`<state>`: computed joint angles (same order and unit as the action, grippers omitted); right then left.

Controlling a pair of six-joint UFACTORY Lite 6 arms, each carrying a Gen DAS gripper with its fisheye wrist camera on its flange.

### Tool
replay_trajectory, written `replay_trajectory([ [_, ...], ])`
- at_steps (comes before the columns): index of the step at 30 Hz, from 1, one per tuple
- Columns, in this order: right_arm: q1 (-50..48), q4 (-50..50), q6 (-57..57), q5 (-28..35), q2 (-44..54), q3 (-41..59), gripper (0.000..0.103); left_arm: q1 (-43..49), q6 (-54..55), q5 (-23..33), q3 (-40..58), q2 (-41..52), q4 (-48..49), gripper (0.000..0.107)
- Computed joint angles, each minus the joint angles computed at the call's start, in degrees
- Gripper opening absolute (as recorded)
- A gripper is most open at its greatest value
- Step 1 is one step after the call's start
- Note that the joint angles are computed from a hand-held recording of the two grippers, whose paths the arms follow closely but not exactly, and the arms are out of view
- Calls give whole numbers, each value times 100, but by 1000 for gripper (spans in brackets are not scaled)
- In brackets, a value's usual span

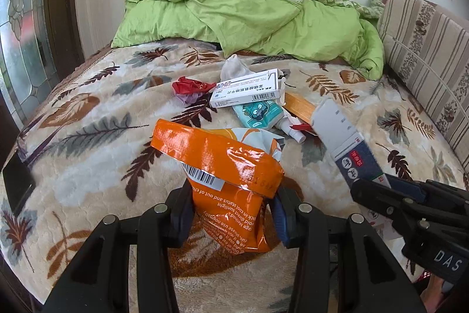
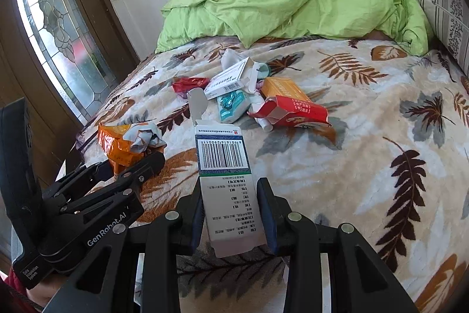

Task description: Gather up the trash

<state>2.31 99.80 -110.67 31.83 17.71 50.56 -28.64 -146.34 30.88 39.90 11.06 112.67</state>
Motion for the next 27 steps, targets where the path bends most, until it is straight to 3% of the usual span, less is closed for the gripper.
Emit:
replay_trajectory([
  [16,-169,386,-139,31,-52,-97,36,-41,152,194,-170,-175,-146,44],
  [27,-260,120,156,69,34,26,36,-109,340,256,-124,-189,-293,44],
])
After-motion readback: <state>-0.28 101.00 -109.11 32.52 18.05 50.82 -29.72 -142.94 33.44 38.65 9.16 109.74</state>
